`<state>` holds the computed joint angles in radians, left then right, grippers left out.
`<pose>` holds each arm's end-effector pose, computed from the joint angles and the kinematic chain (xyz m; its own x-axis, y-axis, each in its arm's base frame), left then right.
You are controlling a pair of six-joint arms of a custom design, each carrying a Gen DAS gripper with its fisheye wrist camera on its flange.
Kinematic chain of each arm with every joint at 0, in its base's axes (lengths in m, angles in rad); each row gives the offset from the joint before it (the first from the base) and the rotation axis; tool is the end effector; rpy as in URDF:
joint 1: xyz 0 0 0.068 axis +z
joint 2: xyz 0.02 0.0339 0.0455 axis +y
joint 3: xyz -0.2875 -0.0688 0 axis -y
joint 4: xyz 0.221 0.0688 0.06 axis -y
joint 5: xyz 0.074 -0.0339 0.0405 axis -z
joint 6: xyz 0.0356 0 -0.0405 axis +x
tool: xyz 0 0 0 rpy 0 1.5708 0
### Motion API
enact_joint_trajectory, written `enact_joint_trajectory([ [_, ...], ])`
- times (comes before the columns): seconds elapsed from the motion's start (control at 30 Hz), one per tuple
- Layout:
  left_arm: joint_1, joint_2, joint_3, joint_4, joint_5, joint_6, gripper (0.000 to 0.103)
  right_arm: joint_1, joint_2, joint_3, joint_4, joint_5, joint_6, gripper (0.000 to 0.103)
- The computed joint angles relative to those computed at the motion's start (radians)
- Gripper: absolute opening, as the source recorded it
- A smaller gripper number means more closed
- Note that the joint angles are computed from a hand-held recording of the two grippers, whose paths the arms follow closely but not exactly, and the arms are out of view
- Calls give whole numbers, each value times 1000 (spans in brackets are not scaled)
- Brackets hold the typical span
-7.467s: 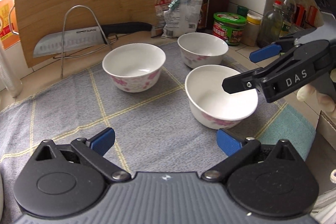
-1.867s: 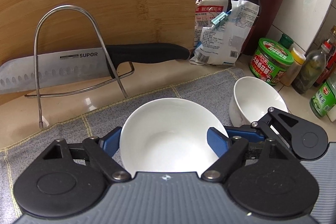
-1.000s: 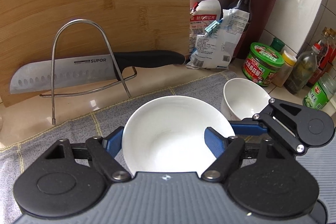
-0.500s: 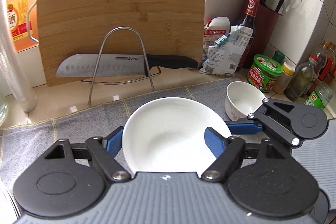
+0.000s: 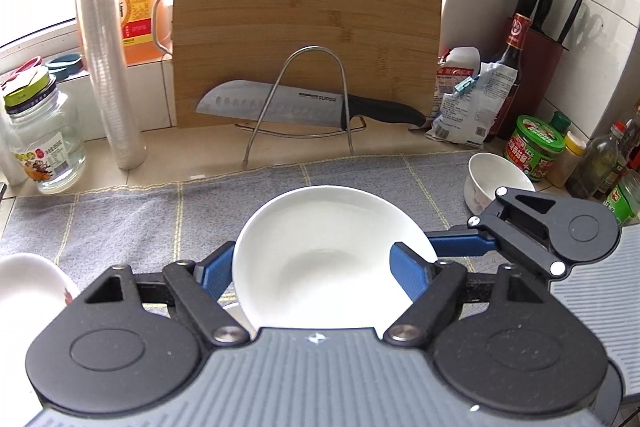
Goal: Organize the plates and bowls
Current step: 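Carry the held bowl with the left tool to the placed bowl, then lower the bowl into the placed bowl and open the left tool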
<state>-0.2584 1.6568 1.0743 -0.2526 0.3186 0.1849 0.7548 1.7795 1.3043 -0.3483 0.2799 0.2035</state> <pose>0.3206 -0.0963 0.2485 -0.6226 0.3451 -0.7024 0.5701 0.8149 -0.1049 0.2814 0.2512 0.2676 -0.6287 -0.3247 -0.7066 -0.4030 0.9132 -0.0611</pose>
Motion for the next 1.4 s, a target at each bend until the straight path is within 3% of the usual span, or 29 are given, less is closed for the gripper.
enact_joint_trajectory([
  [0.37,72,-78,-81,4,-3,6,81,51,47,70,-17,-30,-28,91],
  [1.4,129,-25,-100,-32,34,27,81,52,110,84,-41,-145,6,91],
])
